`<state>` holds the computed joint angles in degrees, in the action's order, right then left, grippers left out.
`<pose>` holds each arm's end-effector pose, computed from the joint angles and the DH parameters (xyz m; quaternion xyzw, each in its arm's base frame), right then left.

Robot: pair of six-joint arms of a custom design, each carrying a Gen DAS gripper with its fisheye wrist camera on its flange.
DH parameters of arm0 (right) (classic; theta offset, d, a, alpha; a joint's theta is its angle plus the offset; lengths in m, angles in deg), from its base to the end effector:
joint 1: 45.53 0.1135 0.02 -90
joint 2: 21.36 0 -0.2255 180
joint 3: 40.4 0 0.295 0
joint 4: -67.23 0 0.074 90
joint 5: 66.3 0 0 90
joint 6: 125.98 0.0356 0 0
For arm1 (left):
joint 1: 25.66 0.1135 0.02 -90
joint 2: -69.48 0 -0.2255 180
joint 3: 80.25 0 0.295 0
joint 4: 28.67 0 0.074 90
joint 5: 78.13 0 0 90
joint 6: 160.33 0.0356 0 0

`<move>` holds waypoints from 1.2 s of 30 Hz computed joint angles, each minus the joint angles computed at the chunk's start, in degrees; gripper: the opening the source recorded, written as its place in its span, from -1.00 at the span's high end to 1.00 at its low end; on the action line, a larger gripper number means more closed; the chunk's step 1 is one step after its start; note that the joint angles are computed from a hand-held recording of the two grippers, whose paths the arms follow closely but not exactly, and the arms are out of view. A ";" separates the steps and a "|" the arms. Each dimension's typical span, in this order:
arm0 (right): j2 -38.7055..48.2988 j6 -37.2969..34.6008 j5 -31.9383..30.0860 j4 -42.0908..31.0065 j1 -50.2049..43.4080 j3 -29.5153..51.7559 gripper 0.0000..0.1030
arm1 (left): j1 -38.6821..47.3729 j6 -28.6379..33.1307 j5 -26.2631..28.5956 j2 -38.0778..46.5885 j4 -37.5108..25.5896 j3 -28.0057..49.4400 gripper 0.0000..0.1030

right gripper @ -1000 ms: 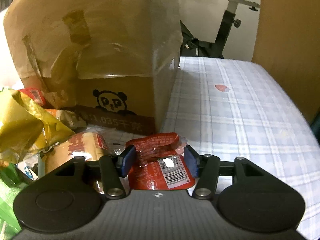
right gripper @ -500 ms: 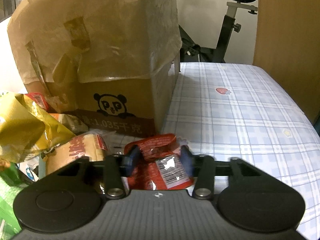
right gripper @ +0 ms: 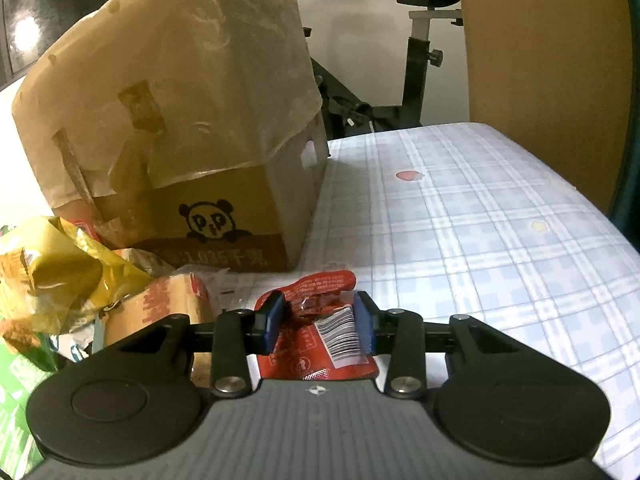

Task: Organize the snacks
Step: 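Close the left tool on the green rice-cracker bag while the right tool grasps a red packet, then lift the green bag and red packet with both tools over the box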

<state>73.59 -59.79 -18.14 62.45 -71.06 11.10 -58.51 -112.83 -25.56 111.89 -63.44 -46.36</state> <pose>0.2995 -0.1167 0.0603 -0.1142 0.8745 0.1642 0.4418 0.1963 -0.1010 0.1518 -0.1999 0.8557 0.0037 0.4772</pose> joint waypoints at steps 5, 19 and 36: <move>0.13 -1.56 0.37 0.06 0.56 -0.17 0.22 | 5.01 -0.75 4.64 5.92 2.94 2.90 -0.64; 1.10 -1.91 -0.56 -1.24 0.39 0.93 0.22 | 16.12 -6.93 16.62 23.34 14.73 8.51 -0.82; -0.09 0.49 -3.35 2.53 -1.46 -1.30 0.22 | 6.47 -5.97 5.39 3.89 7.58 -2.16 -0.35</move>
